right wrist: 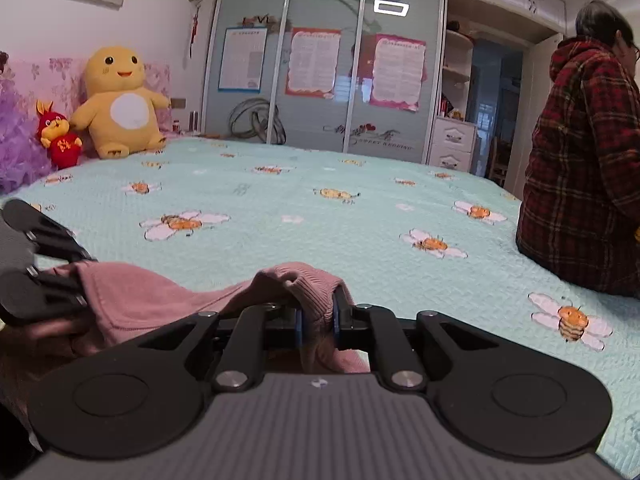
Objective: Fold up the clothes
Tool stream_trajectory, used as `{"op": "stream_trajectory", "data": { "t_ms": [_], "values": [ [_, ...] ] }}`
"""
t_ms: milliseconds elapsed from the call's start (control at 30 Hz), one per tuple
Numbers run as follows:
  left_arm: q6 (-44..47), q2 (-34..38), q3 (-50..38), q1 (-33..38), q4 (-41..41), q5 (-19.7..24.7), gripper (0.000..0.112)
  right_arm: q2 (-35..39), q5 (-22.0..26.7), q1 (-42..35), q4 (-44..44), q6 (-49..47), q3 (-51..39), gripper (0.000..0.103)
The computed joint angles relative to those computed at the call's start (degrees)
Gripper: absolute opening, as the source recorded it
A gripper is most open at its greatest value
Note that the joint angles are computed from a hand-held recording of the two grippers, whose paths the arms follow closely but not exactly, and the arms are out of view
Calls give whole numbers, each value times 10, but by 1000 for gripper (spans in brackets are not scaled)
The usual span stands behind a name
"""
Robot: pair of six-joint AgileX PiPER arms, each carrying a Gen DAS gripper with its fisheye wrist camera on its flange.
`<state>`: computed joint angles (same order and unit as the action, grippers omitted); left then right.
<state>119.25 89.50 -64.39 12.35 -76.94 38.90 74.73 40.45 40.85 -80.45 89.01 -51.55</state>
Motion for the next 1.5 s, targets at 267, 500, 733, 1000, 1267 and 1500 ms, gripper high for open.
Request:
{"op": "stream_trajectory", "data": {
  "t_ms": [267, 500, 733, 1000, 1267, 1500],
  "values": [
    [-167, -103, -91, 107, 2, 122, 9, -56, 68, 71, -70, -3, -53, 13],
    [-209, -177, -106, 180, -35, 196, 12, -118, 131, 165, -151, 19, -91, 13],
    [-202, -195, -116, 148, -34, 171, 13, -141, 177, 210, -172, -41, -113, 13],
    [-256, -175, -199, 93, 7, 108, 13, -147, 132, 172, -136, -104, -166, 13],
    [-248, -169, -286, 91, 15, 100, 20, -144, 73, 129, -158, -99, -206, 13],
    [-293, -137, -398, 75, 59, 93, 24, -148, 33, 93, -161, -118, -252, 13]
  ]
}}
